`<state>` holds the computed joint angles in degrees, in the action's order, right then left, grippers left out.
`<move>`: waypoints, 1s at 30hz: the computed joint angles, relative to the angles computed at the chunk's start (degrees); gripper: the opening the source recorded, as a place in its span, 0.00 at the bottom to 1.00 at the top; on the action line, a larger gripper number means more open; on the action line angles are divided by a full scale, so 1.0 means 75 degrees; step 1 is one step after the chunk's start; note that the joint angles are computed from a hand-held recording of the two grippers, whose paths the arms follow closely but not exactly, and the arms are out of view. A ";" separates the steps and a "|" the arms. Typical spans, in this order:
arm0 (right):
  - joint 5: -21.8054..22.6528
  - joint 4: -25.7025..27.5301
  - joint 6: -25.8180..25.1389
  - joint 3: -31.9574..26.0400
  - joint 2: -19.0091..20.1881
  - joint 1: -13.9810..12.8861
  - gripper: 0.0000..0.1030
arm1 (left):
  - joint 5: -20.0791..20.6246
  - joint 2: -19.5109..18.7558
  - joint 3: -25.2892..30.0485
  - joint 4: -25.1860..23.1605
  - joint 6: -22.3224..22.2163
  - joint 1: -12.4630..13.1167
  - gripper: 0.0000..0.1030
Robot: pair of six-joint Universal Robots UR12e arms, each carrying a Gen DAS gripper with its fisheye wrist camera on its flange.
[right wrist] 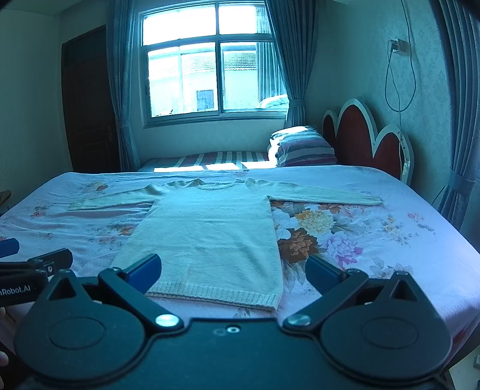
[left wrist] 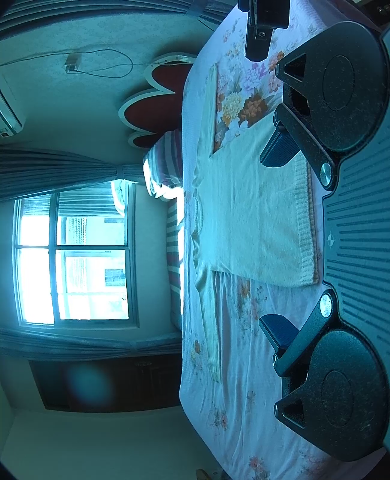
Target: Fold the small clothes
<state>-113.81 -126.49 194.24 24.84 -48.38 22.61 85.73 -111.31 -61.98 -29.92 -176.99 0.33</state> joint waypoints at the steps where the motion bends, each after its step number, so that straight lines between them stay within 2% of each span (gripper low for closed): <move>1: 0.0000 0.0000 0.0003 0.0009 -0.0004 -0.0002 1.00 | 0.0001 -0.0004 0.0008 -0.0011 -0.0001 -0.0001 1.00; 30: -0.0039 -0.0083 0.0047 0.0193 -0.0110 -0.0017 1.00 | 0.0044 -0.0006 0.0008 -0.0051 0.0051 -0.0053 1.00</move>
<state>-114.10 -127.11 194.59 26.29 -49.21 22.48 86.06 -111.36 -61.92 -30.31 -176.61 -0.07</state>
